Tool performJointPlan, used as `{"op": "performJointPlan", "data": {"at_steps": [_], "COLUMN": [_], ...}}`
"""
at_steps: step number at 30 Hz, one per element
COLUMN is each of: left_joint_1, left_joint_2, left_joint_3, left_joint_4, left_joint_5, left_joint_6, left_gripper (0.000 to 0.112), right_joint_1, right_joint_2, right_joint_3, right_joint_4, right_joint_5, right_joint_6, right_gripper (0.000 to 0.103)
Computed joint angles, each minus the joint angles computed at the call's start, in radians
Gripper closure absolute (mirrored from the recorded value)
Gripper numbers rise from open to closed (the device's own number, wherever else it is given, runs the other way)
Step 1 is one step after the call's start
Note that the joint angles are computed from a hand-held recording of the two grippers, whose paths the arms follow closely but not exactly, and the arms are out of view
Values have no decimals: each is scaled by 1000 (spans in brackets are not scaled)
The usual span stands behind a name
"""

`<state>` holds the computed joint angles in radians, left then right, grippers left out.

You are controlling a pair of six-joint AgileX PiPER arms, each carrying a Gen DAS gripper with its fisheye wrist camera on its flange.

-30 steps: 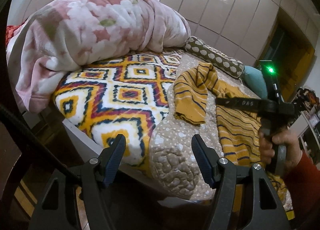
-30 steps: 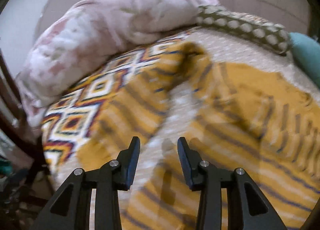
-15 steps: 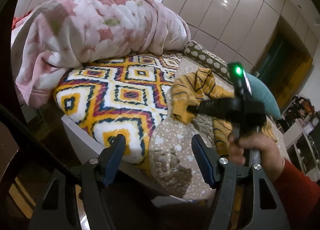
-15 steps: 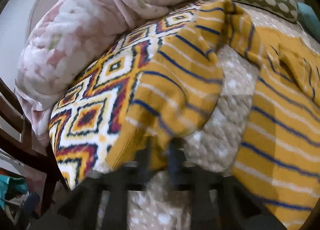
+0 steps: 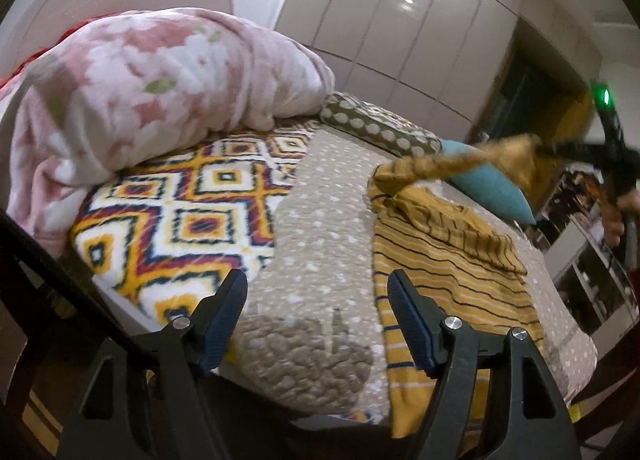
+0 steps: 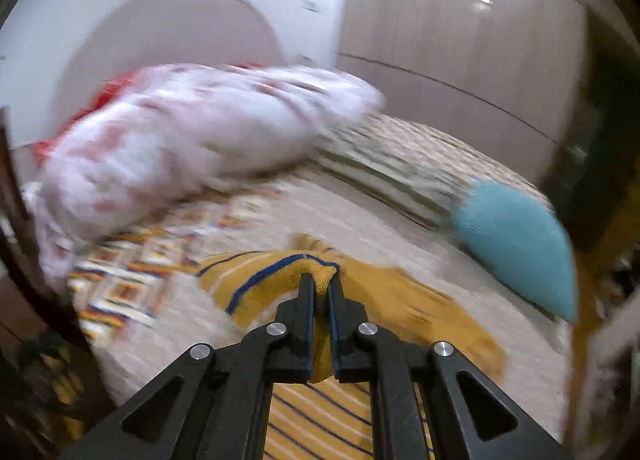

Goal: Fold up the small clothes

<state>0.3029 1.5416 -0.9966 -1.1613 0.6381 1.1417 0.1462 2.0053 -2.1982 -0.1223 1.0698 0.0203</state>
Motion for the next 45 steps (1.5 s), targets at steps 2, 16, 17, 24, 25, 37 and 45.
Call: {"op": "performJointPlan", "data": {"at_steps": [2, 16, 17, 24, 25, 37, 45], "left_joint_1": [-46, -320, -342, -456, -471, -615, -626], "left_joint_2": [6, 179, 208, 306, 320, 439, 434], "left_joint_3": [-11, -243, -278, -336, -342, -279, -228], "left_joint_4": [26, 387, 416, 501, 510, 785, 669], "left_joint_5": [-22, -100, -88, -109, -111, -384, -468], "left_joint_6": [-28, -427, -472, -580, -589, -748, -598], "left_gripper": [41, 40, 40, 40, 40, 38, 30], "right_joint_1": [-108, -385, -383, -358, -355, -340, -321], "right_joint_2": [-30, -139, -151, -260, -269, -251, -301], "right_joint_3": [139, 741, 782, 1078, 1105, 1296, 1287], "right_joint_4": [-9, -13, 0, 131, 148, 94, -52], "right_joint_5": [-23, -448, -484, -716, -738, -899, -835], "right_joint_6": [4, 130, 126, 70, 55, 221, 362], "right_gripper": [96, 72, 72, 72, 72, 72, 71]}}
